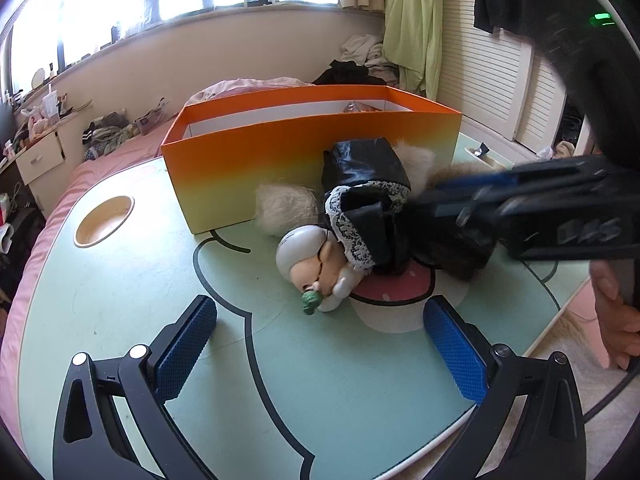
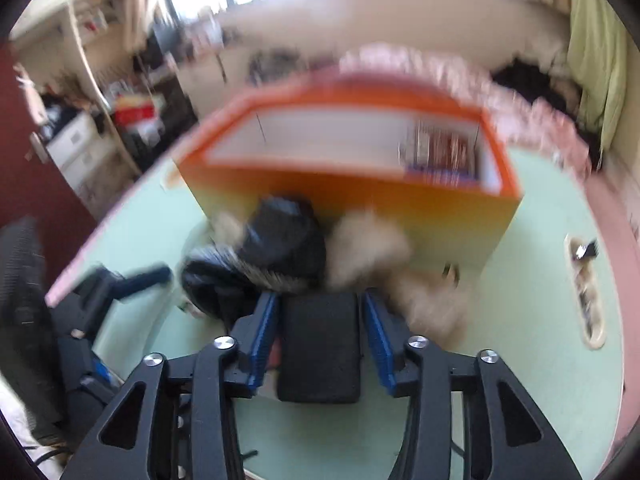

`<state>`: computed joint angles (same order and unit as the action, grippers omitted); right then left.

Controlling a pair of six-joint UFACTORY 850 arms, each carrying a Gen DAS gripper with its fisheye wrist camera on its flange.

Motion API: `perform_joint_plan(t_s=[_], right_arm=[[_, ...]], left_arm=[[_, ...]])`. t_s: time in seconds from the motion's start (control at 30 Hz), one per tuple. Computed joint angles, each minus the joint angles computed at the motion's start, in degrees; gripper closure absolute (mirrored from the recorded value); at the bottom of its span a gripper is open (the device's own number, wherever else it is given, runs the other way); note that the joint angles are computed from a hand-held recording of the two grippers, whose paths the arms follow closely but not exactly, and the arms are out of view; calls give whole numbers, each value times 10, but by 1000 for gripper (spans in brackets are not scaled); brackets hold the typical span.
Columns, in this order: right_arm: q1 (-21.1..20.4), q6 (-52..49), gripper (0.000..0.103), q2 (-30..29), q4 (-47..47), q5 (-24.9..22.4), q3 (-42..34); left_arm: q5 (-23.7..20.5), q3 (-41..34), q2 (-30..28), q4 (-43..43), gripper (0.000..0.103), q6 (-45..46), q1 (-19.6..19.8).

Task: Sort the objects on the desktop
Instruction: 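Grasp the black rectangular pouch in the box with the right gripper, set it on the table, then reach into the box and grasp the brown milk-tea carton with the left gripper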

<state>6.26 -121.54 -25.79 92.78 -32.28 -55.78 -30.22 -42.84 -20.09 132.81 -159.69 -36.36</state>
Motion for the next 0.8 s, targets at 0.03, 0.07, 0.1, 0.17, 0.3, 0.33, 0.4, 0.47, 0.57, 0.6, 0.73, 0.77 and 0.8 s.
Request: perform_joint_plan(t_s=[0.03, 0.07, 0.1, 0.17, 0.3, 0.33, 0.4, 0.47, 0.57, 0.6, 0.73, 0.77, 0.8], right_arm=[[-11, -49, 25, 14, 45, -24, 20], [-23, -106, 16, 27, 88, -50, 42], [-28, -138, 9, 36, 109, -57, 53], [-32, -222, 9, 47, 157, -33, 75], [-44, -234, 9, 42, 123, 2, 81], [-45, -214, 9, 35, 96, 9, 77], [-36, -194, 9, 20, 66, 33, 67], [-34, -198, 0, 7, 93, 35, 60], [-33, -262, 0, 2, 179, 16, 65], [-36, -271, 0, 1, 182, 5, 66], [-36, -291, 0, -2, 194, -16, 68], [-37, -291, 0, -3, 194, -18, 68], [-35, -299, 0, 3, 203, -19, 77]], left_arm=[[0, 0, 0, 0, 0, 0, 0], [0, -1, 0, 0, 0, 1, 0], [1, 0, 0, 0, 0, 1, 1], [3, -1, 1, 3, 0, 1, 4], [3, 0, 1, 7, 0, -2, 5], [3, -1, 1, 5, 0, 0, 4], [3, 0, 1, 6, 0, -1, 5], [4, 0, 2, 8, 0, -1, 6], [2, 2, 3, 0, 0, 0, 9], [3, 4, 5, 4, 0, -3, 11], [3, 7, 7, 7, 0, -3, 14], [3, 8, 7, 9, 0, -4, 14], [3, 7, 6, 7, 0, -3, 13]])
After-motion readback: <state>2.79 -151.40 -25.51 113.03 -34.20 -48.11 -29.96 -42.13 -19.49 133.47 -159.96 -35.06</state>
